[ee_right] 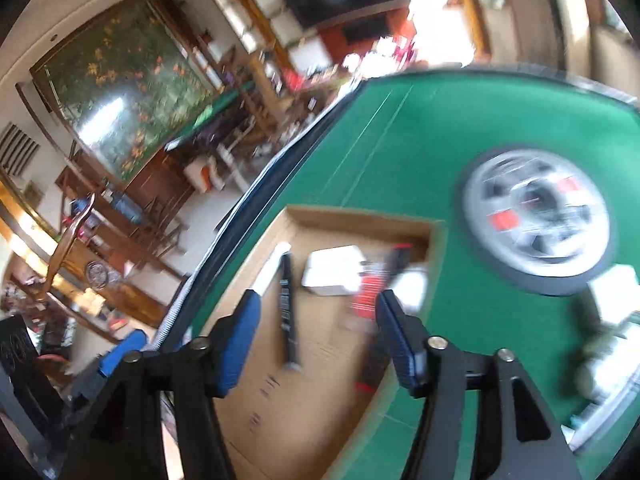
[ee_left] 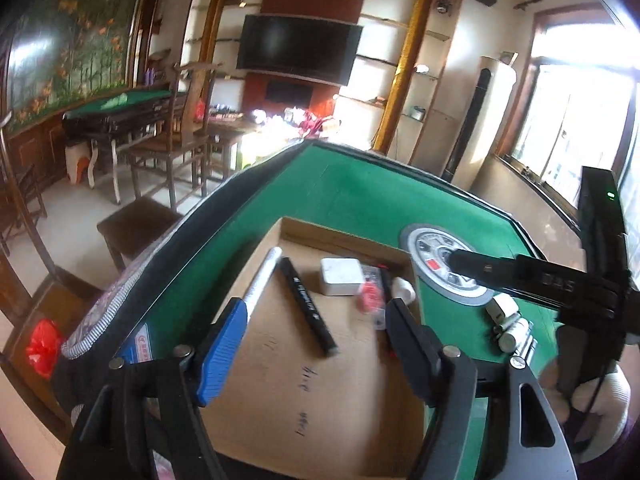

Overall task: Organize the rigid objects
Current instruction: 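Open both tools to release the markers and withdraw from the tray, then grasp the white square adapter from the pile with the left tool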

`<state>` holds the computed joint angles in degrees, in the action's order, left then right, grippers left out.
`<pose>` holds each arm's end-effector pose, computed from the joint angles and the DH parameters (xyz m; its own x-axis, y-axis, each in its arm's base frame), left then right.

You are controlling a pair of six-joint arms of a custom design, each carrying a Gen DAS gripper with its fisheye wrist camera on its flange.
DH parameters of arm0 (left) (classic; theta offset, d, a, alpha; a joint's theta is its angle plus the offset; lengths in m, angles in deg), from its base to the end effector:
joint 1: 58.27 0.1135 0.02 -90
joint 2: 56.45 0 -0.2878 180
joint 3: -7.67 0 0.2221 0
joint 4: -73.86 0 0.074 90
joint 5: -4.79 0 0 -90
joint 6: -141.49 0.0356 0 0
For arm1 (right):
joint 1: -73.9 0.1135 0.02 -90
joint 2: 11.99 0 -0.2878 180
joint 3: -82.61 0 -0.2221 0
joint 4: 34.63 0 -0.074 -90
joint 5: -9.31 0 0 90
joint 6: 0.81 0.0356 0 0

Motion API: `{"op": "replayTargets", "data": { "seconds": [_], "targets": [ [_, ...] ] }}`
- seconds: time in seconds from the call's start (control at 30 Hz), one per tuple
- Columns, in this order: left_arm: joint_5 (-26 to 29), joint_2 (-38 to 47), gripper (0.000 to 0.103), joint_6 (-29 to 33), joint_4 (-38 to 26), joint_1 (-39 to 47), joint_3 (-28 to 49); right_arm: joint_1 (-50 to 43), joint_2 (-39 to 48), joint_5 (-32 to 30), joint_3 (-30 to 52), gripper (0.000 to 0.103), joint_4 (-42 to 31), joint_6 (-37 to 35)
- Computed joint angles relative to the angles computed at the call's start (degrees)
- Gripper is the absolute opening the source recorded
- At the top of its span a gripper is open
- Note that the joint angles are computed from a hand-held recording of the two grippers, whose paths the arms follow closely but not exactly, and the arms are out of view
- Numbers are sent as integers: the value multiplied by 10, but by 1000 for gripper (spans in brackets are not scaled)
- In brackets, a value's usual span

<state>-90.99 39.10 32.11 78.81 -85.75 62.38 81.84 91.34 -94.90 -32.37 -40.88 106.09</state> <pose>0.2718 -0.1373 0.1906 -0.6189 -0.0502 -0.7838 0.1922 0.9579 -0.2131 0.3335 0.0553 0.1797 -0.7542 0.1793 -0.6317 -0.0919 0.9237 0.3719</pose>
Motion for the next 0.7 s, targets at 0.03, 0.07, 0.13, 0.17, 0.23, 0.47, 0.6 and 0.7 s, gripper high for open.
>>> {"op": "replayTargets", "data": {
  "seconds": [0.03,0.07,0.13,0.17,0.23,0.47,0.6,0.7],
  "targets": [
    [-28,-17,80,0,4,-25,-13,-10,-45,17,-51,73,23,-3],
    [-49,-29,82,2,8,-42,-23,-21,-78,25,-92,75,42,-6],
    [-108,-54,87,3,8,-88,-38,-51,-155,39,-165,76,63,-11],
    [-143,-65,89,3,4,-116,-43,-75,-186,36,-196,77,70,-19],
    [-187,-77,91,3,-13,-152,-38,-118,-238,32,-249,77,87,-31],
    [-276,-59,94,-2,-99,-233,24,-313,-296,-89,-317,78,88,-91],
    [-300,-27,94,-12,-142,-263,65,-425,-282,-172,-324,78,79,-140],
    [-306,2,94,-13,-163,-274,94,-459,-263,-193,-326,78,88,-149]
  ]
}}
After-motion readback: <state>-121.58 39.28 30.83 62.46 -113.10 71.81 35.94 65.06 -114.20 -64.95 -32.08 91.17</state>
